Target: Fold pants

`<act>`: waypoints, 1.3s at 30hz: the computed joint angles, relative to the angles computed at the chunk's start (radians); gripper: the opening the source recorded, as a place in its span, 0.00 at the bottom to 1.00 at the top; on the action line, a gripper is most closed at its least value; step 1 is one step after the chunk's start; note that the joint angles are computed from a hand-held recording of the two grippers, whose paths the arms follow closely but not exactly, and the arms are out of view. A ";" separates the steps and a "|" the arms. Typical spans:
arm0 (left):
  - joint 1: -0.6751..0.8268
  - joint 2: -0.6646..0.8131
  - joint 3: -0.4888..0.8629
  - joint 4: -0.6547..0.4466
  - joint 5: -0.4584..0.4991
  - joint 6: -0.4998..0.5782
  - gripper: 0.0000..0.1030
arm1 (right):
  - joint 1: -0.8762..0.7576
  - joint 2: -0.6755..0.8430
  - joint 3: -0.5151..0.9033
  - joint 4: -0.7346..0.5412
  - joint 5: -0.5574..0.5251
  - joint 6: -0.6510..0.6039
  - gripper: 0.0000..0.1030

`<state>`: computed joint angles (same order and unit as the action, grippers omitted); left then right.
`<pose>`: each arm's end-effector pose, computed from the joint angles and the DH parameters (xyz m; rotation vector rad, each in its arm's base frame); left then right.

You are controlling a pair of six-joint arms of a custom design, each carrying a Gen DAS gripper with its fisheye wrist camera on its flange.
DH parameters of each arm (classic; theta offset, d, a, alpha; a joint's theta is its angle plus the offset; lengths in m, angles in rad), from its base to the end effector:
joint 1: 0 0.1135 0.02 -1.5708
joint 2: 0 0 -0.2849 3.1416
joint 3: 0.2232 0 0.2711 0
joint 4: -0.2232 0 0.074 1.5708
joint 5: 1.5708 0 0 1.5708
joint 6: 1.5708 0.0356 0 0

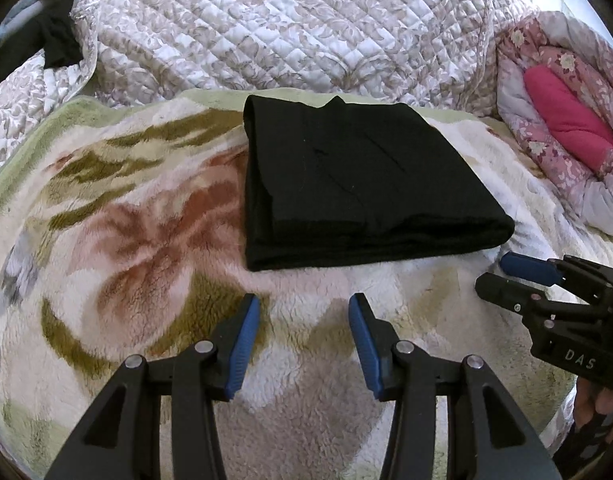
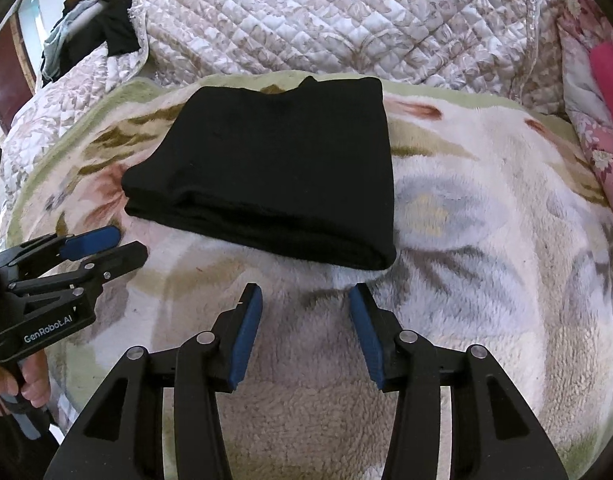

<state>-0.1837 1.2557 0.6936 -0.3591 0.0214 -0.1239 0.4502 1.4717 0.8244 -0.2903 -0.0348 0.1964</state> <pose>0.2493 -0.0471 0.2070 0.0837 2.4970 -0.1553 0.2729 0.1333 0.1971 -0.3351 2.5127 0.3057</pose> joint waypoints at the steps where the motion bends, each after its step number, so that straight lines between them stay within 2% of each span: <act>1: -0.002 0.002 -0.001 0.002 -0.001 0.001 0.50 | -0.001 0.002 0.001 0.000 -0.001 -0.001 0.47; 39: -0.009 0.018 0.003 0.000 -0.006 -0.007 0.55 | 0.002 0.016 0.001 0.007 0.002 -0.008 0.53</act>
<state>-0.1931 1.2738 0.6969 -0.3591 0.0150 -0.1305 0.4519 1.4873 0.8254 -0.2832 -0.0325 0.1889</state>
